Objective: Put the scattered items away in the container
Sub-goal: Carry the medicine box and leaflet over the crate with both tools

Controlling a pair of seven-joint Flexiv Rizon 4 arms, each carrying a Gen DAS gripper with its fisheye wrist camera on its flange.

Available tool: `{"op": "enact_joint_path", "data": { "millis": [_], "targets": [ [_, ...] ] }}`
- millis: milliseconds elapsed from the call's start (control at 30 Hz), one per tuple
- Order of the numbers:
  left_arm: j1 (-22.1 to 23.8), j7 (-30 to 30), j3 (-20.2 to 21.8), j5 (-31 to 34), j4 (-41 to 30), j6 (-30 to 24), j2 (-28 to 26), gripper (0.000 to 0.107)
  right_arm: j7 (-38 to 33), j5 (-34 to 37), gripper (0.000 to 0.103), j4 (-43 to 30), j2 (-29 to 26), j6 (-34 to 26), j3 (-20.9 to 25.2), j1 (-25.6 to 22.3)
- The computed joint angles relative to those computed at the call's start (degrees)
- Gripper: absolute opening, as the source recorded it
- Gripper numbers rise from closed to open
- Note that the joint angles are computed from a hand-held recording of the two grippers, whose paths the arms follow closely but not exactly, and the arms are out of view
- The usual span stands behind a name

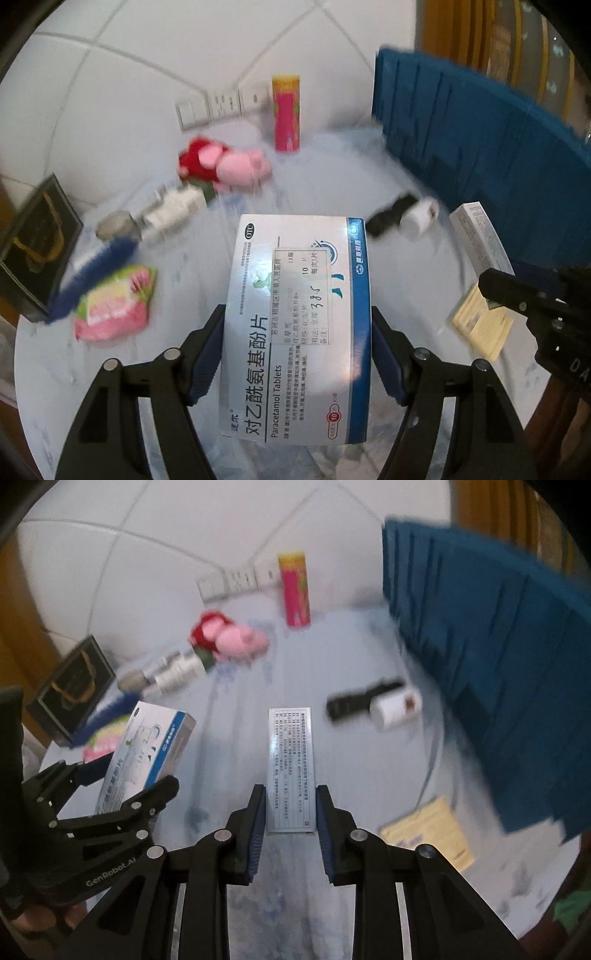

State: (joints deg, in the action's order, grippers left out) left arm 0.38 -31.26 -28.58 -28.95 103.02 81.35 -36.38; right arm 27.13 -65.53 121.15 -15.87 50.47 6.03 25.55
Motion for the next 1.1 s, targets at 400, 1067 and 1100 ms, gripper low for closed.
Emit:
{"op": "enact_joint_path", "data": {
  "millis": [400,1067,1100],
  "targets": [
    [-4.96,-4.45,-4.56,-4.66,-3.66,3.27,4.98,0.072,-12.39,-2.62,0.026,2.19,14.74,-12.02,3.14,-4.05],
    [-44.75,-43.55,21.39,22.00,-42.79,-14.92,-6.74,0.072,-30.48,-9.31,0.026,28.44,51.31,13.13,-8.74,-34.38],
    [-45.36,-44.57,21.70,22.84,-44.75,-16.63,-7.87,0.072,-30.41,-10.37,0.026,29.19,51.42,15.53,-10.07,-35.92]
  ]
}}
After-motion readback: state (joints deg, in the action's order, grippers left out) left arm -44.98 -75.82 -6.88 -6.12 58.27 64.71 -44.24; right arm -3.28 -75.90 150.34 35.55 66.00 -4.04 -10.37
